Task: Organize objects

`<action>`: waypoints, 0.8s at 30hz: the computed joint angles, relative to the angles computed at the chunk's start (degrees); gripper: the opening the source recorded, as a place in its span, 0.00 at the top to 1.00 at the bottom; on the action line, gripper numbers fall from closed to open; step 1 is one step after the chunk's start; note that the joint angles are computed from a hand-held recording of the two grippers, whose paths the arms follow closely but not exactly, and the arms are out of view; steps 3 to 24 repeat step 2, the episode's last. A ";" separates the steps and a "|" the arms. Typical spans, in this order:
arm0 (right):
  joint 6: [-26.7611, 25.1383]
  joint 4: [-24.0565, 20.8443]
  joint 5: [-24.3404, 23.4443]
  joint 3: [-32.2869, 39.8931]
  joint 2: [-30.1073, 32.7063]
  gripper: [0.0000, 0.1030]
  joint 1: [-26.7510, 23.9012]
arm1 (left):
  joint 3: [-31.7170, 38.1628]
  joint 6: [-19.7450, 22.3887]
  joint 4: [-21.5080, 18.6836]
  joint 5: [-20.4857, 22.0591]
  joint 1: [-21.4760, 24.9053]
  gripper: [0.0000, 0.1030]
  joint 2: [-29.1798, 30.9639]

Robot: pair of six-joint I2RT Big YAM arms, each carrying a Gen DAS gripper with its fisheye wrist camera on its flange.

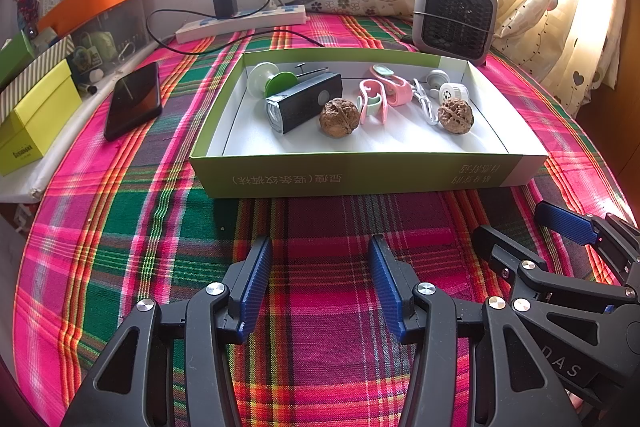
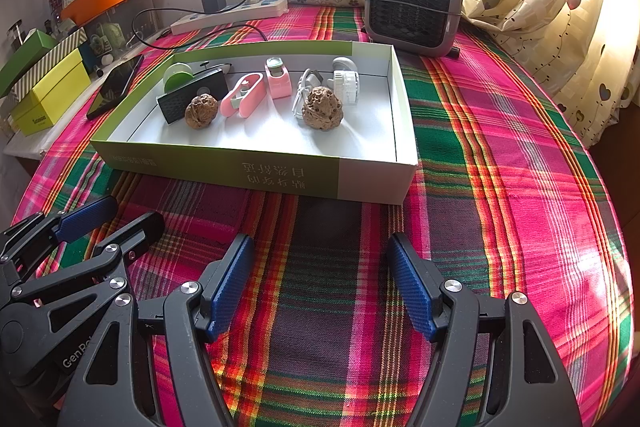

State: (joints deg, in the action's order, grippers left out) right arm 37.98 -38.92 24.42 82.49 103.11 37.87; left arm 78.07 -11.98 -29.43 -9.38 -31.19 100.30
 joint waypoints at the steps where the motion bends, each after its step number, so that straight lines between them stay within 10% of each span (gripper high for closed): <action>1: 0.00 0.00 0.00 0.00 0.00 0.33 0.00 | -0.01 0.01 0.01 0.00 0.01 0.53 -0.01; 24: 0.00 0.00 0.00 0.00 0.00 0.33 0.00 | -0.01 0.01 0.01 0.00 0.01 0.53 -0.01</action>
